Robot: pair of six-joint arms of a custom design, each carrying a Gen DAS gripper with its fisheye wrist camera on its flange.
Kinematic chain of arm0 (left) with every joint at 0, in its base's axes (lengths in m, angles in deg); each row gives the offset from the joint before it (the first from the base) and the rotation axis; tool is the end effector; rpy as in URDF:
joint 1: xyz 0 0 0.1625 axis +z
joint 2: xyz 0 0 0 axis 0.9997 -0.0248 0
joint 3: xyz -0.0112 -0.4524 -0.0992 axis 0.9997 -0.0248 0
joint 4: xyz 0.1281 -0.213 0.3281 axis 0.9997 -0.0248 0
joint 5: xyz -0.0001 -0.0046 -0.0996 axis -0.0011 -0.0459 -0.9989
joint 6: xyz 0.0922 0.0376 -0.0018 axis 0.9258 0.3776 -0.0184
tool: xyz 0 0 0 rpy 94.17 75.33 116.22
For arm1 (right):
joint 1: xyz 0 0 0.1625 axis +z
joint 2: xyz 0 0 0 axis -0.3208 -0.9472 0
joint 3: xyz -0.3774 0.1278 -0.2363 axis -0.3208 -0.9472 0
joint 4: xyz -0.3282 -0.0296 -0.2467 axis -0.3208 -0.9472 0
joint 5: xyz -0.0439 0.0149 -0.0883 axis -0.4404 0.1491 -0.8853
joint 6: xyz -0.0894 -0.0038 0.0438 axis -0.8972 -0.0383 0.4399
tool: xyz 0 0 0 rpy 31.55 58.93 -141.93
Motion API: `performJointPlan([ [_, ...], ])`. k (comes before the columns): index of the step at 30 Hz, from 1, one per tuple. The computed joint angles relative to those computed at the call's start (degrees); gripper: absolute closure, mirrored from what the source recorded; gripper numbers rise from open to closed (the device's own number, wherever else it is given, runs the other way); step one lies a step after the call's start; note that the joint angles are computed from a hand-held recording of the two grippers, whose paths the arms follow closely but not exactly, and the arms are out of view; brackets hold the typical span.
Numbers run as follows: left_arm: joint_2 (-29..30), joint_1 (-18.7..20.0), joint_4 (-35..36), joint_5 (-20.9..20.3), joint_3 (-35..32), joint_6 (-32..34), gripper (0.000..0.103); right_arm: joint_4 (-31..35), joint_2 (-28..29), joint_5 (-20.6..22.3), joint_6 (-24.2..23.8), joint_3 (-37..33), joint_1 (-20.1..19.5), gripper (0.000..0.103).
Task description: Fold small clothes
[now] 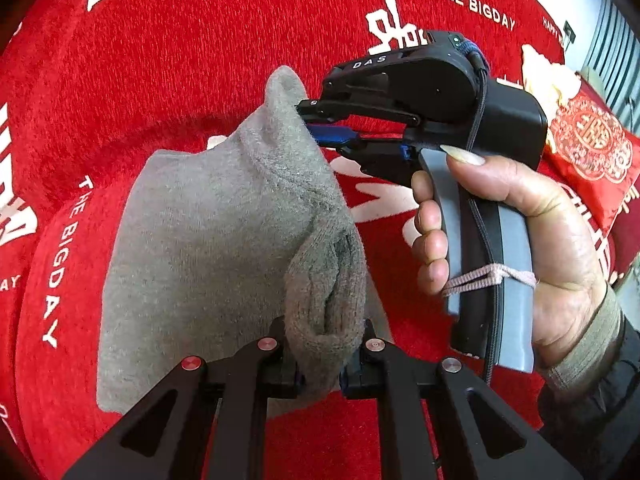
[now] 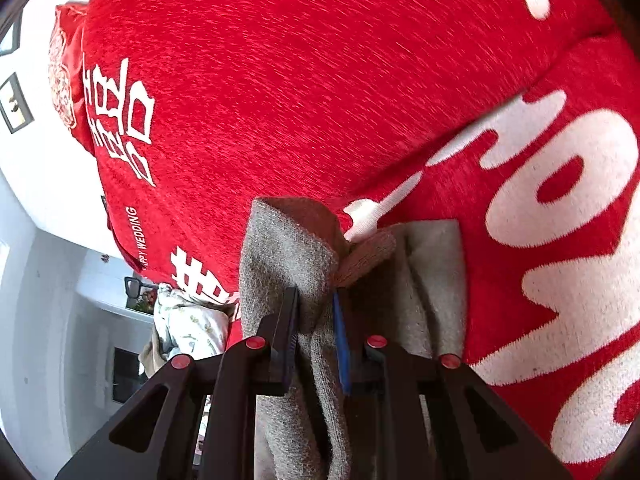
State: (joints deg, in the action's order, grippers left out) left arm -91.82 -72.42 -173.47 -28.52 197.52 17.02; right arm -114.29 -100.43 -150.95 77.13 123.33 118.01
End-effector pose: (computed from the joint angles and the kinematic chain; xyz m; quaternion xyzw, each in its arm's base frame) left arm -0.3410 -0.3013 0.2198 0.1996 0.9122 -0.2211 0.2814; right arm 0.2259 -0.4461 0.2154 0.0197 0.9642 -0.2275 0.1348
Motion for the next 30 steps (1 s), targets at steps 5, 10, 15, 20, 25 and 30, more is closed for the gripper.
performJointPlan([
  [5, -1.75, -1.33, 4.84, 1.84, -0.54, -2.04, 0.09, -2.04, 1.73, 2.47, 1.01, -0.25, 0.23, 0.084],
  [10, -0.86, -1.36, 6.58, 1.49, -1.25, -2.66, 0.09, -3.09, 2.26, 3.11, 0.31, -0.12, -0.45, 0.084],
  [15, 2.31, -1.67, 5.98, -0.02, -0.87, -2.13, 0.09, -3.64, 1.92, 2.61, 0.81, 1.55, -2.7, 0.084],
  [20, 0.66, -1.08, 6.92, -0.45, -0.59, -2.95, 0.09, -4.26, 2.88, 4.1, 0.89, 1.26, -2.54, 0.085],
  [25, -0.65, -0.57, 8.19, -0.64, -0.57, -4.51, 0.09, -4.29, 3.22, 4.59, -0.39, 0.66, -2.08, 0.084],
  [30, 1.83, -0.9, 6.72, -1.03, 0.04, -3.41, 0.09, -4.87, 2.65, 3.85, 0.15, 2.37, -4.55, 0.084],
])
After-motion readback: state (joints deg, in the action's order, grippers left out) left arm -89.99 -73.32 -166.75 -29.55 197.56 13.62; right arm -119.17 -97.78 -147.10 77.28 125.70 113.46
